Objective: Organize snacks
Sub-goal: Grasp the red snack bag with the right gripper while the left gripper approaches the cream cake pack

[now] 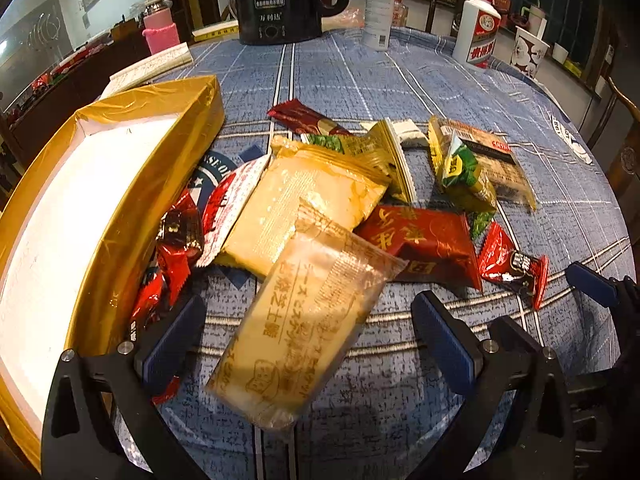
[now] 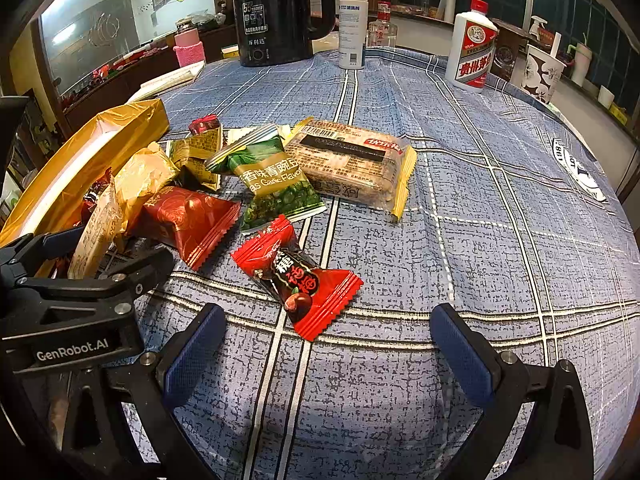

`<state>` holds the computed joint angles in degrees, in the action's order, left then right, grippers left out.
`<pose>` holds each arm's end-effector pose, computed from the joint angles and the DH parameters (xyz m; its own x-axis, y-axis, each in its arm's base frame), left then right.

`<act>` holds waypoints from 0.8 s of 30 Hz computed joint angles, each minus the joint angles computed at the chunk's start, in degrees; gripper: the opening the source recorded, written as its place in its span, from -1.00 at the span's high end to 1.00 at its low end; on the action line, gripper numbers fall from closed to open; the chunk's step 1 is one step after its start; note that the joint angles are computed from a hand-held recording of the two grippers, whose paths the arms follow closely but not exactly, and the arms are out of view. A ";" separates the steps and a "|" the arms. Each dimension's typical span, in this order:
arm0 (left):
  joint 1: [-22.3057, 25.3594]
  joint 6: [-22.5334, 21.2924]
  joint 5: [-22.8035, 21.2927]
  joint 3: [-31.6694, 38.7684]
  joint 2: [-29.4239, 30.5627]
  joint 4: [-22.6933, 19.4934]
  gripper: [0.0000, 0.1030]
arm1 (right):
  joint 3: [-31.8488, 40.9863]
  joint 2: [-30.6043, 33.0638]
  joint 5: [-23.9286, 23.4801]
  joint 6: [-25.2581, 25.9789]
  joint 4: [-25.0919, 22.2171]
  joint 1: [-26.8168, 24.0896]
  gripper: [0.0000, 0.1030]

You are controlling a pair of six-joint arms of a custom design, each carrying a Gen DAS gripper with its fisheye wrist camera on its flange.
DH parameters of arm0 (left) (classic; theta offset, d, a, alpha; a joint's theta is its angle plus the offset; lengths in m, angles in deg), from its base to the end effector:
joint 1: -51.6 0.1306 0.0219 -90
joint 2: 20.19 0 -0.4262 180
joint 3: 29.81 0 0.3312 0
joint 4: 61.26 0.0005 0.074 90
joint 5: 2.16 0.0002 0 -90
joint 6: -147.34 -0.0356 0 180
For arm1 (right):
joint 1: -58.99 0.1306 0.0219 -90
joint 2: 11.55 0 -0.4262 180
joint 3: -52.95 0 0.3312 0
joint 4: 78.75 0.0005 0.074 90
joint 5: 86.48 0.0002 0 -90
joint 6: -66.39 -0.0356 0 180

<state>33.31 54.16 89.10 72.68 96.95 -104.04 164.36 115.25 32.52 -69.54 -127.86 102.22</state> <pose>0.5651 -0.1881 0.3336 -0.7809 0.3165 -0.5385 0.3689 0.9294 0.0114 0.4796 0.4265 0.2890 -0.7786 0.1306 -0.6138 0.1616 0.9868 0.0050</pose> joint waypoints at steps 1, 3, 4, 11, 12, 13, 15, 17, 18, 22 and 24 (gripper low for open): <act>0.01 -0.31 0.25 -0.25 -0.21 -0.07 -1.00 | 0.09 -0.02 -0.35 -0.01 -0.35 0.04 -0.99; 0.13 -1.14 1.02 -0.79 -0.63 -0.16 -1.00 | 1.60 0.45 -1.06 -0.69 -2.41 0.19 -0.99; 0.25 -1.63 1.56 -1.26 -0.95 -0.03 -1.00 | 1.64 0.41 -1.24 -0.80 -2.75 0.19 -0.99; 1.63 -1.92 8.53 -4.59 -4.26 -0.17 -0.87 | -0.21 -0.75 -1.75 -1.43 -2.66 1.37 -0.99; 1.83 -1.89 9.57 -5.65 -5.23 0.70 -0.86 | -0.68 -0.99 -1.38 -1.65 -2.30 1.60 -0.97; 1.99 -1.87 10.16 -6.79 -6.27 1.98 -0.86 | -1.14 -1.29 -1.17 -1.69 -1.77 1.69 -0.90; 2.35 -1.83 11.03 -10.49 -9.69 7.26 -0.86 | -4.02 -2.93 -0.63 -2.27 1.49 2.34 -0.77; 2.91 -1.85 11.93 -13.67 -13.22 12.69 -0.86 | -6.62 -4.60 -0.29 -2.98 4.46 2.72 -0.74; 3.45 -1.66 12.19 -15.48 -15.54 16.14 -0.86 | -7.42 -5.27 0.52 -3.17 5.27 2.94 -0.71; 6.53 -0.03 14.19 -18.81 -21.72 24.31 -0.91 | -10.67 -9.05 9.43 -2.89 8.46 5.26 -0.61; 8.66 0.30 16.90 -19.17 -23.13 26.17 -1.00 | -13.34 -11.44 13.85 -1.81 12.95 6.52 -0.65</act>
